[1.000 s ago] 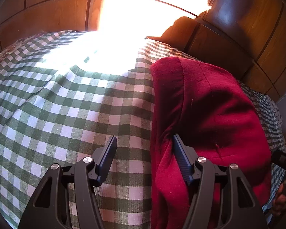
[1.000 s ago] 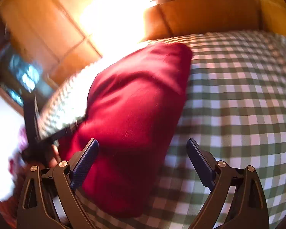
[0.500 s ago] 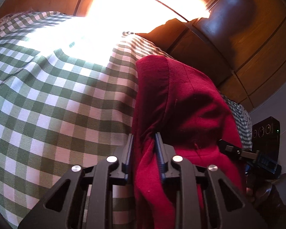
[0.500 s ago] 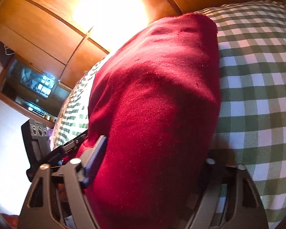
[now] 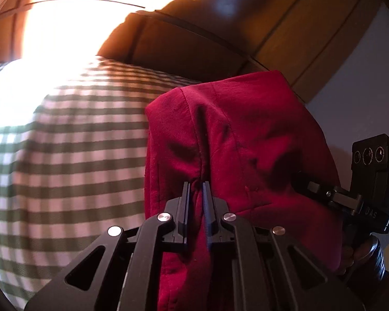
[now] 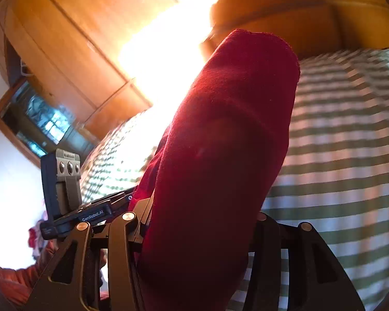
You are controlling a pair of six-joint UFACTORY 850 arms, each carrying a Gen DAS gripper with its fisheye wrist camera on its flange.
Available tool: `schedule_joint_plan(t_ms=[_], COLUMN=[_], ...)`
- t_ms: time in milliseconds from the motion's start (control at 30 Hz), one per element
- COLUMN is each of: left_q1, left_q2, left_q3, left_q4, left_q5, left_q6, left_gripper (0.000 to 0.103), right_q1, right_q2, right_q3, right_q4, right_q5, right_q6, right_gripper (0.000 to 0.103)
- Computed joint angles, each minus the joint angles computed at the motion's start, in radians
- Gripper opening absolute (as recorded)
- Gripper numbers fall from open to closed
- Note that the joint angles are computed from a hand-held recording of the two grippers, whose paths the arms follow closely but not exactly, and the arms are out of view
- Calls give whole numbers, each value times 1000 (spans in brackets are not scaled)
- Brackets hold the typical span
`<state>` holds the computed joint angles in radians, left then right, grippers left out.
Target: Fold small clothes
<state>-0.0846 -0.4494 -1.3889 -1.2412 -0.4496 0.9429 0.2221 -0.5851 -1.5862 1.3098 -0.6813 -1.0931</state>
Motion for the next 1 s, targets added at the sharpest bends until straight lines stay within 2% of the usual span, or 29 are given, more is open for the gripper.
schedule_joint_plan(t_ms=[167,267,367,433,500,567,633,700,800,833,867,900,1000], left_q1=[-112,-171,-230,-265,-300,-320,-333,-332,-316,-314,-314,-314,-315], left_q2=[-172,-298,-459,-602,-680,-639,-611,-545,-501,-485,-475,-460,-456], left_q3=[-316,-531,-786,-995,-1086,-1009,-969,-870,-803,-779,-763,-737,-725], left_q4=[271,480,773,983,1147,1230,1296,1297,1262,1256,1250,1247,1249], left_q5=[-47,-87,-169,-283,-288,-233,-208,-163,-116,-98,-84,-61,-39], left_q6=[-222,-405,-662,-829,-933,-963,-991,-1005,-1021,-1029,-1036,-1042,-1050], left_gripper=[7,7,7,7,9,9,9,9,11,11,11,11,11], right_q1=[-98,-164,-196,-217,-235,-246,-242,-234,-200,-195,-190,-181,-147], right_q2=[26,-6,-55,-94,-121,-109,-83,-50,30,36,45,52,39], right_q3=[16,-16,-49,-73,-65,-18,22,50,115,114,116,114,65], right_q4=[18,6,-35,-101,-133,-59,-18,-73,-151,-153,-129,-147,-414], right_q5=[71,91,119,140,149,177,223,281,478,510,519,529,534], right_q6=[-23,9,92,184,237,174,129,178,215,206,171,178,388], right_gripper=[46,46,46,48,56,71,76,80,78,71,64,61,57])
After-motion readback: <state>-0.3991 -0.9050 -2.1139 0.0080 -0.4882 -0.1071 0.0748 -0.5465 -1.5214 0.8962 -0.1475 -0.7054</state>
